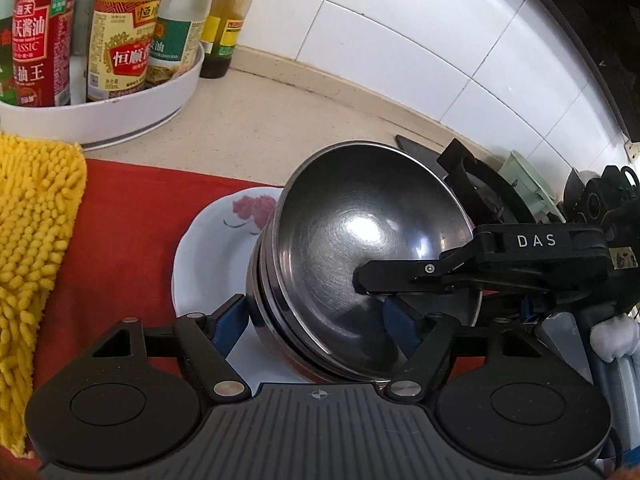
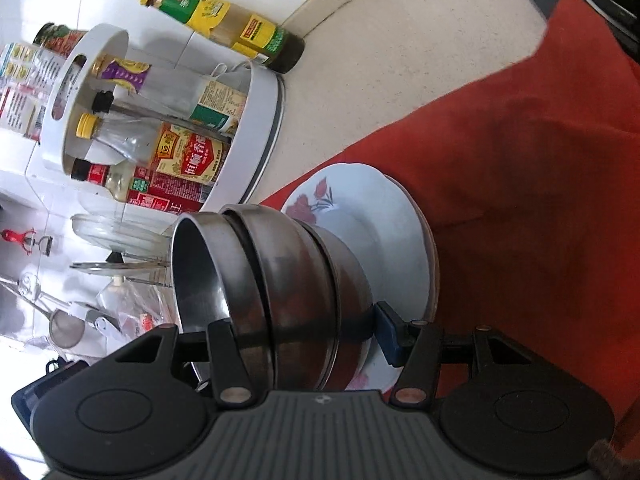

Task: Organize plates and bowls
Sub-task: 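Carry the stacked steel bowls over the plates on the red cloth, then lower the steel bowls onto the bowl on the plates and open both grippers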

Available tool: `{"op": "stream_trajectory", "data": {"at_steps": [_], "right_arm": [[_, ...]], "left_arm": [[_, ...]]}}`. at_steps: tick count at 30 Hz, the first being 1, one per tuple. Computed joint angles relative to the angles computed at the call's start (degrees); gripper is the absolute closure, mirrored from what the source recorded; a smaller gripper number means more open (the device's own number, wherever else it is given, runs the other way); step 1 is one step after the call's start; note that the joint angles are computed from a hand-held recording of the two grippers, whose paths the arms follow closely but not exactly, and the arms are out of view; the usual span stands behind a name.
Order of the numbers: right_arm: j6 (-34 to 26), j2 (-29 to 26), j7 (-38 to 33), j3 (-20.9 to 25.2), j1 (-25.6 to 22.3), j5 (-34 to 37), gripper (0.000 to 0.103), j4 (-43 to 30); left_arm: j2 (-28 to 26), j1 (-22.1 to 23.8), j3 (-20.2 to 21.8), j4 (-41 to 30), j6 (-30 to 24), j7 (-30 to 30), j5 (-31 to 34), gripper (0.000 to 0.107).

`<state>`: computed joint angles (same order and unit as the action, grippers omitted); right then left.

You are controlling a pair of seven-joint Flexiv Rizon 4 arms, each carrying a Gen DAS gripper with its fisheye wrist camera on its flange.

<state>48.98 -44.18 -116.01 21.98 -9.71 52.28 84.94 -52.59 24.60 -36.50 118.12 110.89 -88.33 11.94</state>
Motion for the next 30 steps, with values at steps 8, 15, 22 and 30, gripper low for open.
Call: {"op": "stream_trajectory", "data": {"at_steps": [8, 15, 22, 30], "right_arm": [[-1.18, -0.84, 1.14, -0.11, 0.32, -0.74, 0.051, -1.42], [0.60, 1.66, -0.51, -0.07, -0.48, -0.64, 0.044, 0.45], [10.28, 10.38, -14.90, 2.17, -2.40, 6.34, 0.036, 8.31], [21.85, 18.69, -37.76, 4.45, -1.87, 23.81, 0.030, 15.35]], "left_arm": [[1.57, 1.24, -0.11, 1.48, 0.75, -0.98, -0.15, 0.021], [6.95, -1.44, 4.81, 4.65, 6.40, -5.82, -0.21, 0.018], [14.05, -13.42, 17.37, 7.71, 13.80, -12.14, -3.58, 0.007], [17.92, -28.74, 30.21, 11.69, 21.30, -12.17, -13.48, 0.004]]}}
